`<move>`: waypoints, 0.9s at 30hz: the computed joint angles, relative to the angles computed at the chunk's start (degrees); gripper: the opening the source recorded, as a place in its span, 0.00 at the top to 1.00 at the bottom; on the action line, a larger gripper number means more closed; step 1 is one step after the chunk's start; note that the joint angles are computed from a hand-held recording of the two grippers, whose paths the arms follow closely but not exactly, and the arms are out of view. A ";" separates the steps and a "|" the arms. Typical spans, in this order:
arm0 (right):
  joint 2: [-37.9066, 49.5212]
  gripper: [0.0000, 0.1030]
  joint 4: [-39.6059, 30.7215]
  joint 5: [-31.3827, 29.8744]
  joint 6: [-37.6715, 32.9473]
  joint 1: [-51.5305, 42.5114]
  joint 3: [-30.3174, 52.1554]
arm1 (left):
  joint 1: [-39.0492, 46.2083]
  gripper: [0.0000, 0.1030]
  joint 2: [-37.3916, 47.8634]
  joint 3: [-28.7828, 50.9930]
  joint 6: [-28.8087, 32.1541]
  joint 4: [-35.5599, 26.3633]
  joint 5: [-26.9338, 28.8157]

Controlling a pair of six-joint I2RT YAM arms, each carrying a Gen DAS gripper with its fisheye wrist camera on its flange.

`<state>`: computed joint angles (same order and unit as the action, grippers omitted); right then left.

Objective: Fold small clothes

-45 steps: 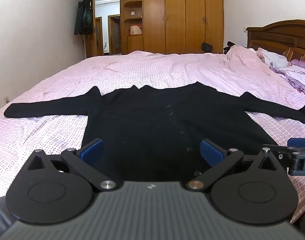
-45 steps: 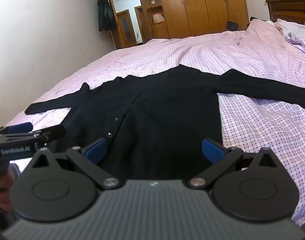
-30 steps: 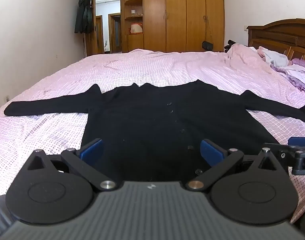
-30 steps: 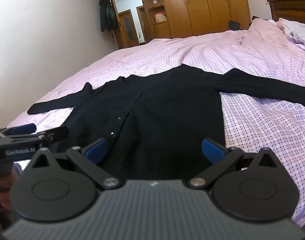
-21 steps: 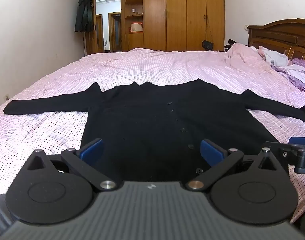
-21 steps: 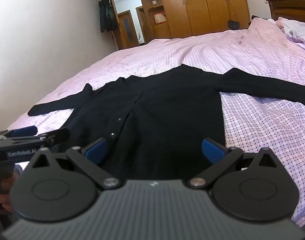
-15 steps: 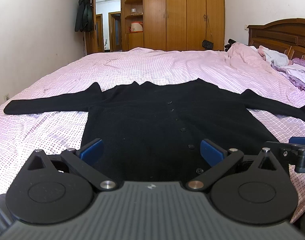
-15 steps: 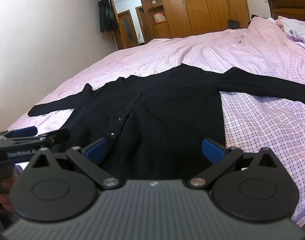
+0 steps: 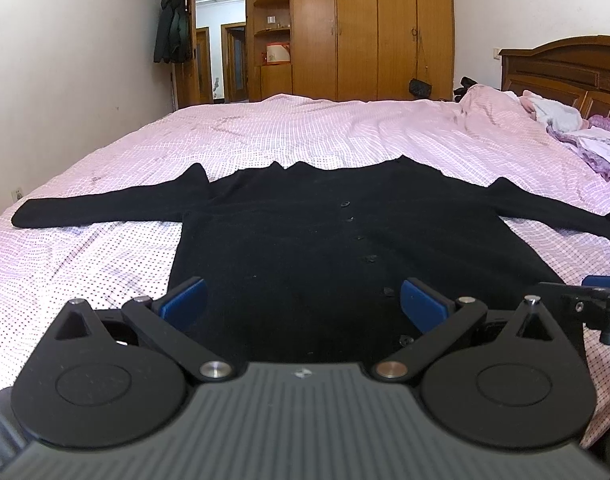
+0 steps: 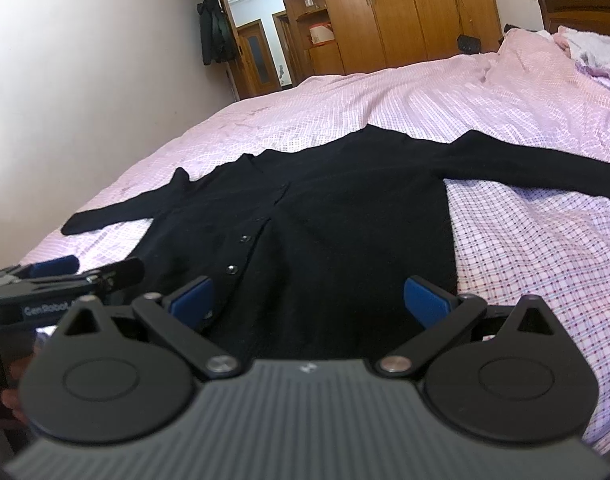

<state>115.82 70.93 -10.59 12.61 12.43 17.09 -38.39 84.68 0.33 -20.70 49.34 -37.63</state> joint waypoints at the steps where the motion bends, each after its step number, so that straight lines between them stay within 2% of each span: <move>1: 0.13 0.00 0.20 0.15 0.16 0.23 0.00 | 0.23 0.00 -0.11 0.06 -0.04 -0.14 0.19; 27: 0.68 0.00 0.06 -1.59 -0.80 -0.29 0.30 | 4.10 0.00 2.60 0.29 1.40 2.89 3.85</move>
<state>116.51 70.99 -12.18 11.80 12.14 17.39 -34.29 87.28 0.62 -19.30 52.23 -33.78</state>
